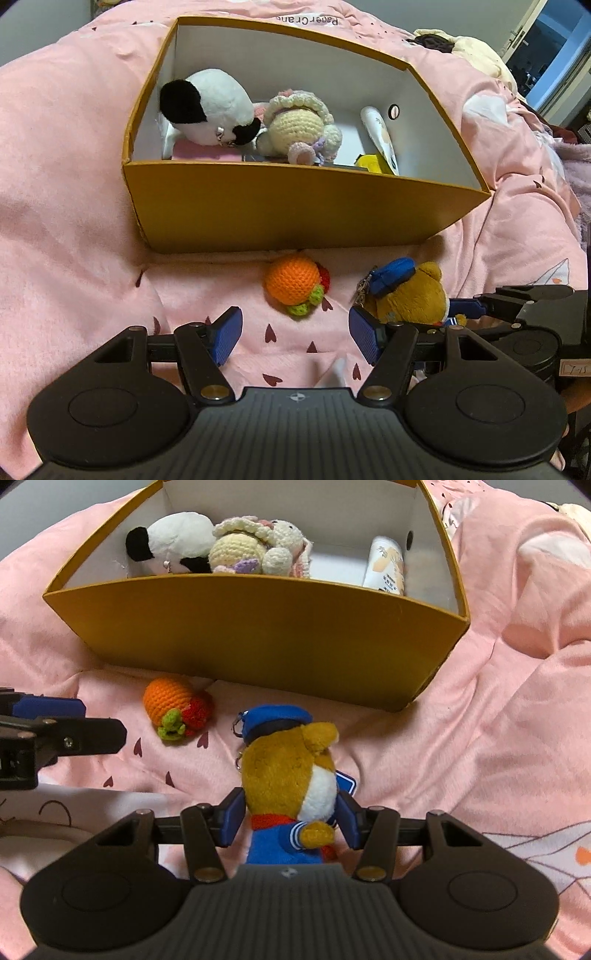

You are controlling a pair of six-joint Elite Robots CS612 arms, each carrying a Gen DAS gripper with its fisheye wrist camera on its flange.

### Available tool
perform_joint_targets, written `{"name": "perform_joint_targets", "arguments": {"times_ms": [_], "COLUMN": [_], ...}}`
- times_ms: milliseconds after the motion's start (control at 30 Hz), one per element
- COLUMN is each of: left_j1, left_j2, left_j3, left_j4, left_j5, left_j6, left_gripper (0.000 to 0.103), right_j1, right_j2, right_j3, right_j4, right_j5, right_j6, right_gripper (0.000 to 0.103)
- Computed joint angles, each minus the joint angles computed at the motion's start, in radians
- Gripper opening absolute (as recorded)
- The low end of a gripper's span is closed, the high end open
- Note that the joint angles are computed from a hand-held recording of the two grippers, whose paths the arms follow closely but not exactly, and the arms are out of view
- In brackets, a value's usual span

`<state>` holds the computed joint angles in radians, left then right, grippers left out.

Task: Organize objects
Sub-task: 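Grasp the orange crocheted ball with the left gripper while the right gripper grasps the sailor-hat bear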

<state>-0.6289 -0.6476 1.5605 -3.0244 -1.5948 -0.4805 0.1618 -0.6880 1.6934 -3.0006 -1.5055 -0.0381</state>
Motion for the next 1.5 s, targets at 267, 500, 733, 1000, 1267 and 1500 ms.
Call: {"name": "perform_joint_targets", "arguments": {"times_ms": [267, 500, 733, 1000, 1267, 1500], "left_j1": [0.002, -0.005, -0.025, -0.017, -0.006, -0.004], "left_j2": [0.01, 0.022, 0.041, 0.081, 0.099, 0.073], "left_j3": [-0.021, -0.054, -0.095, -0.16, -0.173, -0.126], "left_j4": [0.025, 0.07, 0.119, 0.207, 0.186, 0.122], "left_j5": [-0.017, 0.014, 0.089, 0.064, 0.031, 0.009], "left_j6": [0.03, 0.087, 0.244, 0.26, 0.219, 0.185], "left_gripper": [0.075, 0.075, 0.075, 0.066, 0.056, 0.055], "right_j1": [0.016, 0.009, 0.003, -0.003, -0.004, -0.005], "right_j2": [0.003, 0.003, -0.002, 0.011, 0.014, 0.007], "right_j3": [-0.007, -0.012, -0.014, -0.036, -0.04, -0.028], "right_j4": [-0.034, -0.044, -0.119, -0.044, -0.033, -0.047], "right_j5": [-0.071, -0.037, -0.019, -0.013, -0.009, -0.005], "right_j6": [-0.06, -0.098, -0.112, -0.086, -0.084, -0.082], "right_gripper": [0.064, 0.047, 0.046, 0.047, 0.048, 0.047]}}
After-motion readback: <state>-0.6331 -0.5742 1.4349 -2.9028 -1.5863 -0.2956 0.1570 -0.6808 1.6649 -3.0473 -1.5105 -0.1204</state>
